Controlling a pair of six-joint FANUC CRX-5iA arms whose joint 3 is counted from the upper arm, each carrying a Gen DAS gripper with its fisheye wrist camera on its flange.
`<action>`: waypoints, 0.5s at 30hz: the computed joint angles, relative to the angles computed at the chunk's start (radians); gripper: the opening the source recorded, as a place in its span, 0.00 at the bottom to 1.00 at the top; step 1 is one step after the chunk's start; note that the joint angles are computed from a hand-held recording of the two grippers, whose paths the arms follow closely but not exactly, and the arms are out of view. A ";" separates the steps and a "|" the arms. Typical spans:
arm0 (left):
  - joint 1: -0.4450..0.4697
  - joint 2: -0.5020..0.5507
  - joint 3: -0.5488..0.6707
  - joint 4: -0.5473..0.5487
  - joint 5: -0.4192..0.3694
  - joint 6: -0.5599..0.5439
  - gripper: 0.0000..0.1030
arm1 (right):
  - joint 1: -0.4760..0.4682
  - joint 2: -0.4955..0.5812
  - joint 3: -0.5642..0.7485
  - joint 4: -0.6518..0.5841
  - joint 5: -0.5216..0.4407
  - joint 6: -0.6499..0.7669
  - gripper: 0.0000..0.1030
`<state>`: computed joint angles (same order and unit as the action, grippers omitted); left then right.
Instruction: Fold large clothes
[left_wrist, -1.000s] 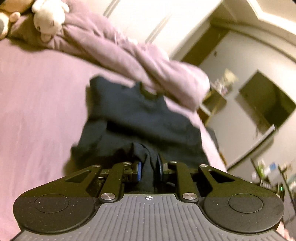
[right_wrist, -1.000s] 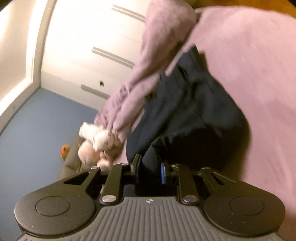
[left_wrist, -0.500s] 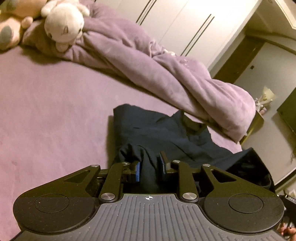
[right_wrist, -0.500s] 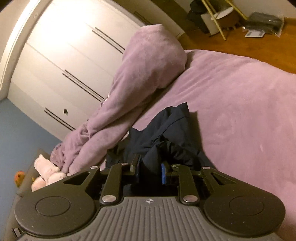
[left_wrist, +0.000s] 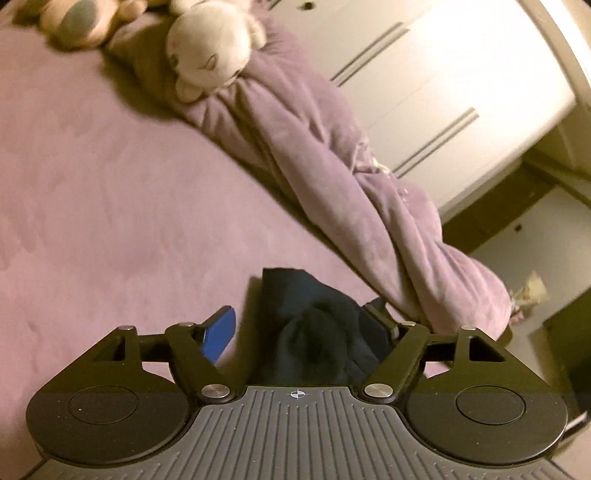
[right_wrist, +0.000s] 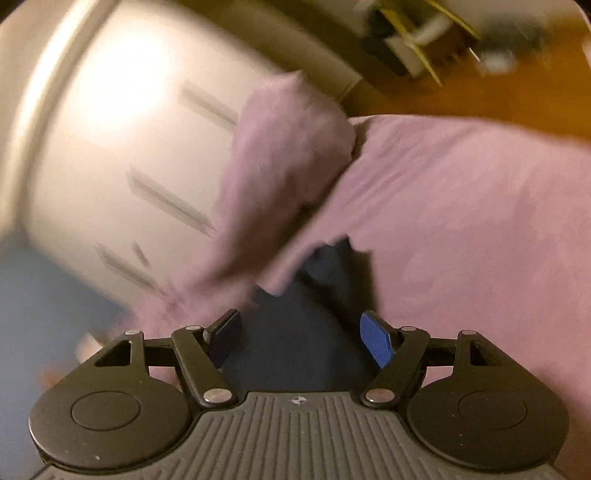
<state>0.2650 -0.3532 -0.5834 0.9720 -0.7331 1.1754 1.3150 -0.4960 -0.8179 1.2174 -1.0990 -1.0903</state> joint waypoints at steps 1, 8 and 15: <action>-0.002 0.003 0.010 -0.027 -0.012 -0.017 0.81 | 0.003 0.030 0.036 -0.047 -0.006 0.109 0.71; -0.103 0.044 0.064 -0.231 -0.038 -0.215 0.81 | -0.074 0.200 0.185 -0.154 0.022 0.486 0.70; -0.178 0.100 0.125 -0.402 -0.002 -0.167 0.76 | -0.119 0.321 0.303 -0.248 -0.002 0.704 0.14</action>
